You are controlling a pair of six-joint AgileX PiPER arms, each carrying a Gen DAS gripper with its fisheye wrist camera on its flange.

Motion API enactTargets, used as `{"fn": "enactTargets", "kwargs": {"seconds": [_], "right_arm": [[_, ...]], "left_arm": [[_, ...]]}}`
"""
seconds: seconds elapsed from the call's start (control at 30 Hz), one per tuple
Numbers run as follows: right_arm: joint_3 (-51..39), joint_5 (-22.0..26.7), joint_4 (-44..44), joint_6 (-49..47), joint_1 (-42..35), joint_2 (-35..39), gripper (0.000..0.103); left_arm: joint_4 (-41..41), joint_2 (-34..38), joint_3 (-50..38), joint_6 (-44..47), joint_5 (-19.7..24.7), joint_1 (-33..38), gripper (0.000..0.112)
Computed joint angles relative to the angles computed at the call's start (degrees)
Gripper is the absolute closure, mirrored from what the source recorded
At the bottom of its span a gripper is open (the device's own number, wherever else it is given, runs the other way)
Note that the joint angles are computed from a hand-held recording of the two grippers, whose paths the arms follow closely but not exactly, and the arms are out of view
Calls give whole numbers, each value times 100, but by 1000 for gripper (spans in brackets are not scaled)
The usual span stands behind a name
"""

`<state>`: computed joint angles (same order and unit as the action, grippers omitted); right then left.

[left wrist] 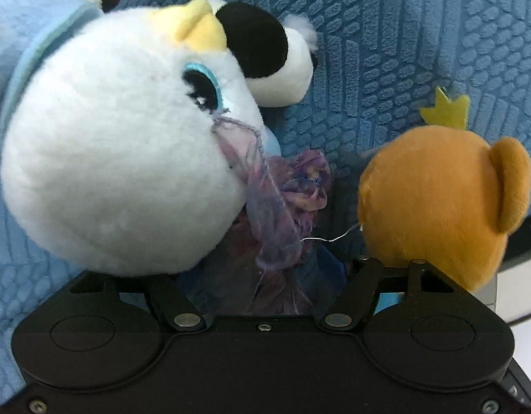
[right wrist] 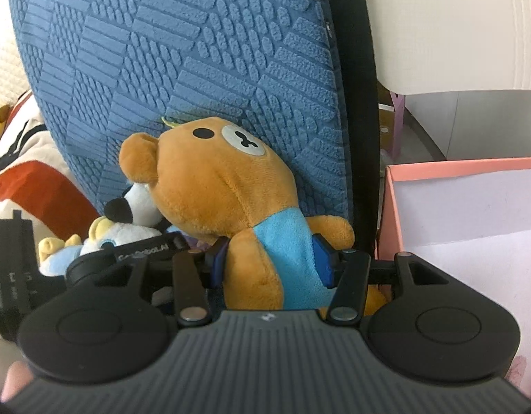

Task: Organize objects
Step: 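Lower the left gripper onto the purple ribbon beside the white dog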

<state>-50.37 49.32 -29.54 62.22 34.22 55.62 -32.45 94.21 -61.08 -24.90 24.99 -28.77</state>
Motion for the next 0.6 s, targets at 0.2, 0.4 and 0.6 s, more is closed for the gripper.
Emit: {"fn": "enactTargets", "kwargs": {"seconds": [0.2,0.4,0.6], "right_arm": [[56,-56,-27,131,-36,-64,50],[39,148,-443,284,298,-14,50],[126,-125,49,-9,-97,-156,50]], "left_arm": [[-147,309,-169,-74,-107,-126,55],[-170,416,-253,11,-244,-272,77],[426,399,-238,-544,-239,-468,90]]}}
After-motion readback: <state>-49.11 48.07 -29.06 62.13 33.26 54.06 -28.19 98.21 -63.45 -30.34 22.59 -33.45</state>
